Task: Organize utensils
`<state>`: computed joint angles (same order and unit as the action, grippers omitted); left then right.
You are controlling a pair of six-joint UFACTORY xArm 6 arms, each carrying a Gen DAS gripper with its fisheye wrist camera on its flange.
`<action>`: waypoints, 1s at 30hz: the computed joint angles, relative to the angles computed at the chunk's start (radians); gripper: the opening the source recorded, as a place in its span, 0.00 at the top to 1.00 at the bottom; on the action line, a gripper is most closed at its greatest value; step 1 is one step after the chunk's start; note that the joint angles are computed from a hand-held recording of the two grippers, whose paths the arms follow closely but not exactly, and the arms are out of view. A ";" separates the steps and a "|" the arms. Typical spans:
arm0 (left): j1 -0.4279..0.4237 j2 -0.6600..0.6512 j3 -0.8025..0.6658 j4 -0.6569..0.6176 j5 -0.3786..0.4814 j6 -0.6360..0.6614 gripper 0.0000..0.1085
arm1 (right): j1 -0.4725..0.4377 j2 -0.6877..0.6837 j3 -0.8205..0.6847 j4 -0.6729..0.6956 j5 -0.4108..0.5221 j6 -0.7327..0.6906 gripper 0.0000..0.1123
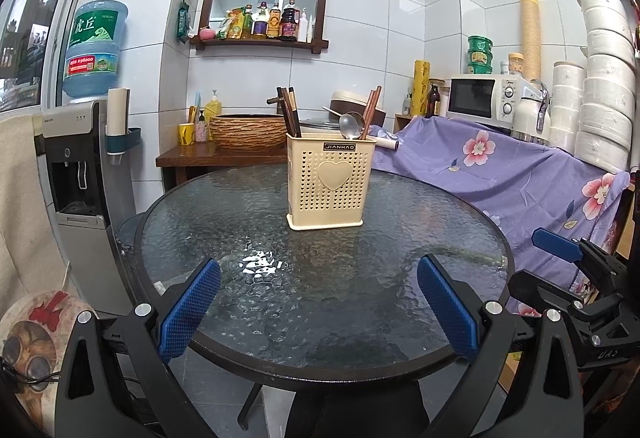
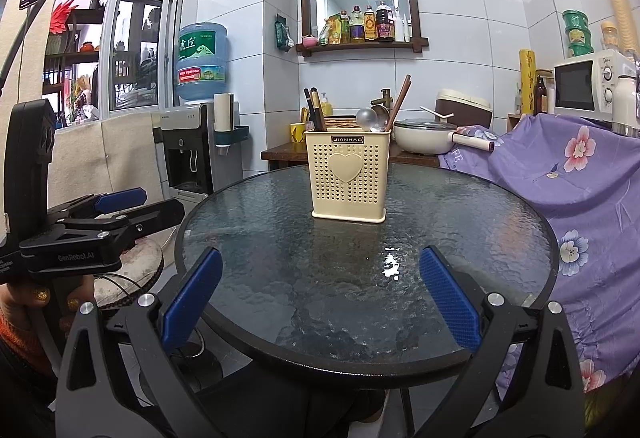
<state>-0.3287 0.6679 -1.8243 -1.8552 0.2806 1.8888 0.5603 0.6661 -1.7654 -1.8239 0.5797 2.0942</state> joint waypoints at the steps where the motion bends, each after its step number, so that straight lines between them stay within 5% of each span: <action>1: -0.002 -0.002 0.001 0.007 -0.003 -0.009 0.11 | -0.001 0.000 -0.001 0.000 -0.002 0.000 0.13; 30: -0.008 -0.007 0.004 0.008 -0.021 -0.007 0.11 | -0.005 -0.001 0.000 0.000 -0.007 0.002 0.13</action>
